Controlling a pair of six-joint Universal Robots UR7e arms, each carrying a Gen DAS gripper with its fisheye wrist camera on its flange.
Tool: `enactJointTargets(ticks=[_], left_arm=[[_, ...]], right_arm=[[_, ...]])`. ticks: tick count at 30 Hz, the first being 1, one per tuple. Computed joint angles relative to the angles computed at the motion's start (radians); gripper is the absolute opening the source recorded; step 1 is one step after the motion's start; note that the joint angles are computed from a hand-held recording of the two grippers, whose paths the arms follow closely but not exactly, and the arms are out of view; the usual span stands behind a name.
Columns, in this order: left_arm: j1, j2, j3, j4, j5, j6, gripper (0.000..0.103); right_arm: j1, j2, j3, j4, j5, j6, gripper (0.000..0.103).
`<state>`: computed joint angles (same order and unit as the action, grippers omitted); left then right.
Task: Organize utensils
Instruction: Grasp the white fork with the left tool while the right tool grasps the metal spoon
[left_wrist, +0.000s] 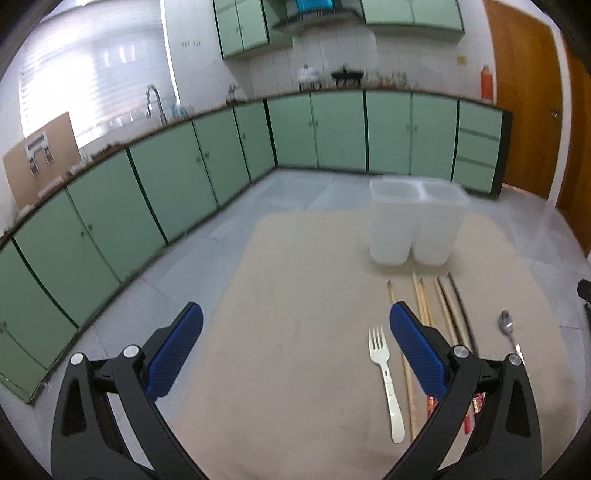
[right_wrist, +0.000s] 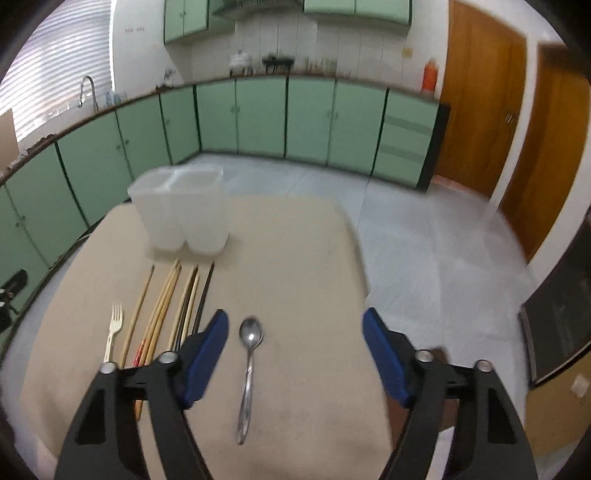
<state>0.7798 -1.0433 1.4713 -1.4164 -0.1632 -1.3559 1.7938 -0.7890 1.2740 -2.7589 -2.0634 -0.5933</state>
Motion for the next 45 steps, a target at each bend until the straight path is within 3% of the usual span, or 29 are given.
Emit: enactJointTargets(ticks=[2, 9, 18, 27, 31, 40, 42, 45], left_arm=[[0.024, 0.013, -0.001, -0.099, -0.037, 0.081, 0.098], [0.095, 0.095, -0.035, -0.328, -0.13, 0.294, 0.098], [0.152, 0.144, -0.067, -0.466, -0.229, 0.389, 0.097], [0.171, 0.179, -0.102, -0.461, -0.26, 0.408, 0.095], [0.179, 0.186, -0.123, -0.438, -0.289, 0.406, 0.079], [0.184, 0.202, -0.167, -0.404, -0.332, 0.405, 0.079], [0.188, 0.21, -0.182, -0.417, -0.341, 0.423, 0.075], [0.187, 0.215, -0.189, -0.452, -0.359, 0.456, 0.061]], right_arm=[[-0.007, 0.024, -0.047, 0.095, 0.002, 0.024, 0.065], [-0.014, 0.136, -0.182, 0.264, -0.033, 0.03, 0.059], [-0.027, 0.219, -0.297, 0.388, -0.058, 0.063, 0.057], [-0.031, 0.265, -0.362, 0.44, -0.075, 0.093, 0.057], [-0.032, 0.273, -0.376, 0.456, -0.076, 0.102, 0.057], [-0.031, 0.292, -0.398, 0.467, -0.086, 0.093, 0.057], [-0.03, 0.295, -0.405, 0.477, -0.086, 0.098, 0.057], [-0.029, 0.293, -0.4, 0.481, -0.089, 0.101, 0.057]])
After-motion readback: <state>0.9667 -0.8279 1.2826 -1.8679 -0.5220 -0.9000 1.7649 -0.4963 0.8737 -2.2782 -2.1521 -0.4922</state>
